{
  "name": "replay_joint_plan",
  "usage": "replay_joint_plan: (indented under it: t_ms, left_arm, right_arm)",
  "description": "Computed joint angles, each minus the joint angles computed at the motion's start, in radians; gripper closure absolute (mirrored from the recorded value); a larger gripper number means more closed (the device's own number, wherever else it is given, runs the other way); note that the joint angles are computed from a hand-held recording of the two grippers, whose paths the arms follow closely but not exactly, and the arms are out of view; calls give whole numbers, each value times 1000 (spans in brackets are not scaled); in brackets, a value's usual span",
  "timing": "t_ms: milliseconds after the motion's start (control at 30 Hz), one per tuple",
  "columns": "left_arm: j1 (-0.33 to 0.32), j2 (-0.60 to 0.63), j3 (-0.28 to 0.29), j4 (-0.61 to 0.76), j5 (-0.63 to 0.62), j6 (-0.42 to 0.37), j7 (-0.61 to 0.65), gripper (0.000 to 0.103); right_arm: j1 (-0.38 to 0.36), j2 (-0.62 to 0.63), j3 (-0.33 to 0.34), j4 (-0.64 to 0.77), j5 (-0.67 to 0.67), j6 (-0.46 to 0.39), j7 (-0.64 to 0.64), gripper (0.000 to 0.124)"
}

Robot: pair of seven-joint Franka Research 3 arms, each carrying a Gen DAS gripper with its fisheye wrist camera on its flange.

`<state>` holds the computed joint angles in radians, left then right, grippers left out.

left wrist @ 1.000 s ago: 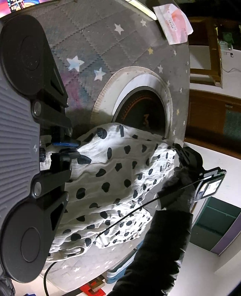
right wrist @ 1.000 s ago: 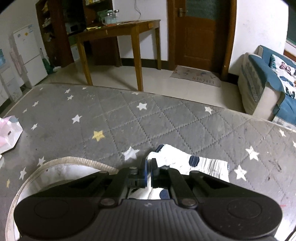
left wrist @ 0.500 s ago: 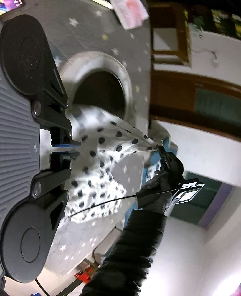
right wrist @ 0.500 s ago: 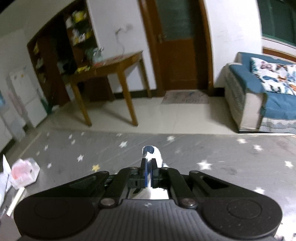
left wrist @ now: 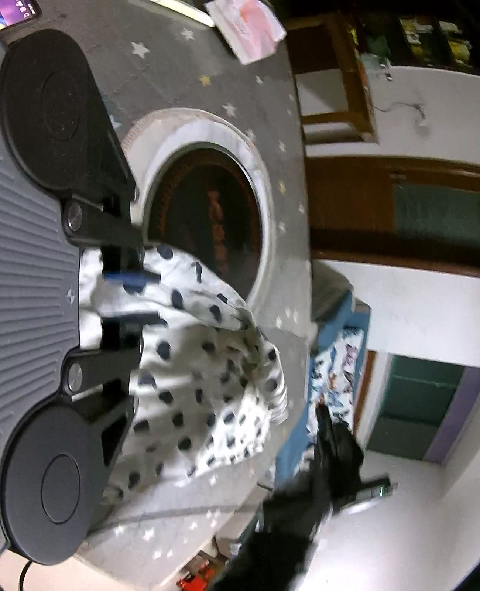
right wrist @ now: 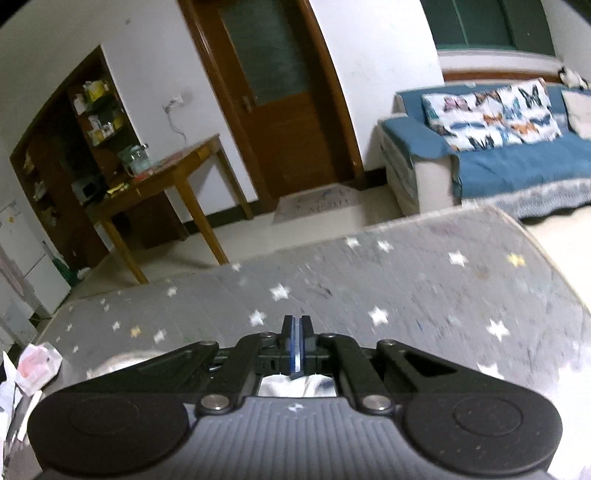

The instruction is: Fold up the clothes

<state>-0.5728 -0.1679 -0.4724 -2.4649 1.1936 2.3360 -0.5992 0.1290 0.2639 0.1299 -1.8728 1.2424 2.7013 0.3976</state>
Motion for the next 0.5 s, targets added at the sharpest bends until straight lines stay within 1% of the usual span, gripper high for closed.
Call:
replay_joint_plan:
  t_ms: [33,133,200,300,333,433,500]
  left_arm:
    - [1,4,3,-4,-15,-2,4,63]
    - [3,16,12,-16,-41,13,17,57]
    - [1,28,13,-13,-76,-3,39,56]
    - [1,27,18,-28,-81,20,31,54]
    - [2,24,20,-33,-78,30,31,52]
    - [7,26,21,-36,-65,53,23,51]
    - [13,27,26,-42,-42,82,7,52]
  right_arm:
    - [-3,4,-4,-2,-14,-15,7,122]
    - [-3,22,-12,3,-70,-54,58,115]
    - [-3,40,-4,15,-76,-65,83,111]
    - [2,66,6,38,-101,-75,112,91]
    - [15,72,7,40,-123,-53,137,91]
    - [49,74,-3,22,-231,2,236,89]
    - [40,57,7,-12,-243,37,228,89]
